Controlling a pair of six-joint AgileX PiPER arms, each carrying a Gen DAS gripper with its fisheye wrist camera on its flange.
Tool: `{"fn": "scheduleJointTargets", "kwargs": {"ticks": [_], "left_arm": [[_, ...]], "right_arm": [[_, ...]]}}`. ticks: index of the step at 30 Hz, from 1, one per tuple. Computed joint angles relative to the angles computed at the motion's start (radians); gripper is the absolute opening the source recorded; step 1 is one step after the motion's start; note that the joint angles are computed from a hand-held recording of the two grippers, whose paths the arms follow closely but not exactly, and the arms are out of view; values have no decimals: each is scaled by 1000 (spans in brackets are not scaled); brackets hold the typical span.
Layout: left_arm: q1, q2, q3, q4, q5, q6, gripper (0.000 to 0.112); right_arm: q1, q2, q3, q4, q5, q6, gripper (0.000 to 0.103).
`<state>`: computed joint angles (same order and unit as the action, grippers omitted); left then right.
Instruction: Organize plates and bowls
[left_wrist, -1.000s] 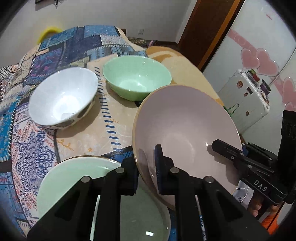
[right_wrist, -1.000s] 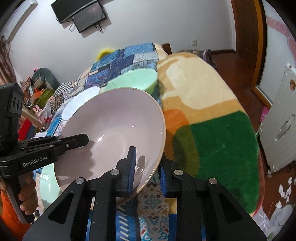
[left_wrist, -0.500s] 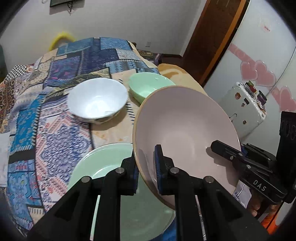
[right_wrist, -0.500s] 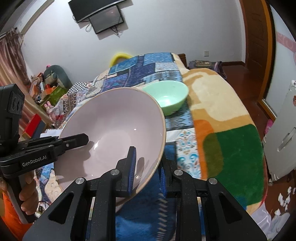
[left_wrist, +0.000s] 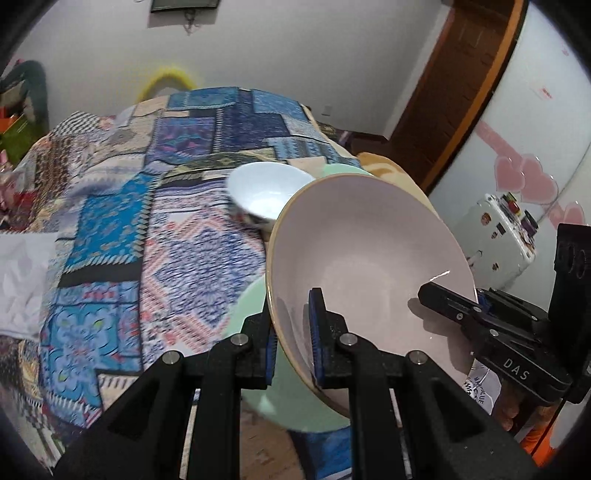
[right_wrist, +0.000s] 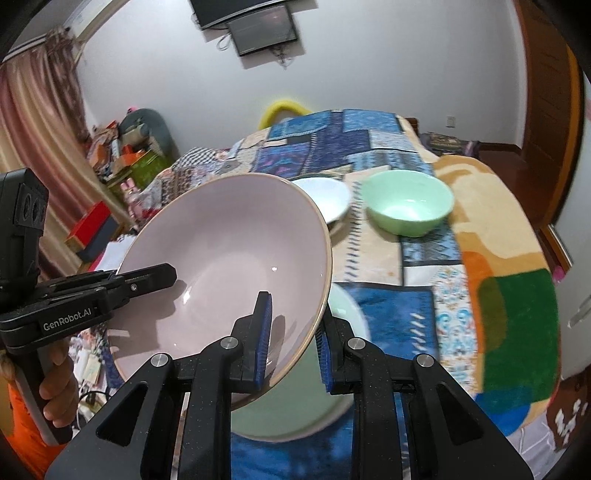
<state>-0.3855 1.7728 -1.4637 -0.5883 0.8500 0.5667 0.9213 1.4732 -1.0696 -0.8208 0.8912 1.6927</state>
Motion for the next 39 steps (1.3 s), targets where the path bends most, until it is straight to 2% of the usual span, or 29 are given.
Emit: {"fn": "scheduleJointTargets", "kwargs": {"ticks": [10,21,31,39], "left_arm": [[216,-52,105,-62,16,121,15],[401,-20,126,-88,31,194,15],[472,78,92,-80,20,195,15],[478,157,69,-64,-1,182,15]], "right_arm": [[-20,201,-200,84,-100,-172,21],[-42,395,-410,229,-156,-379,21],[-74,533,-542,373,-191,-518,21],[-102,610,-602,473,-196,-610,21]]}}
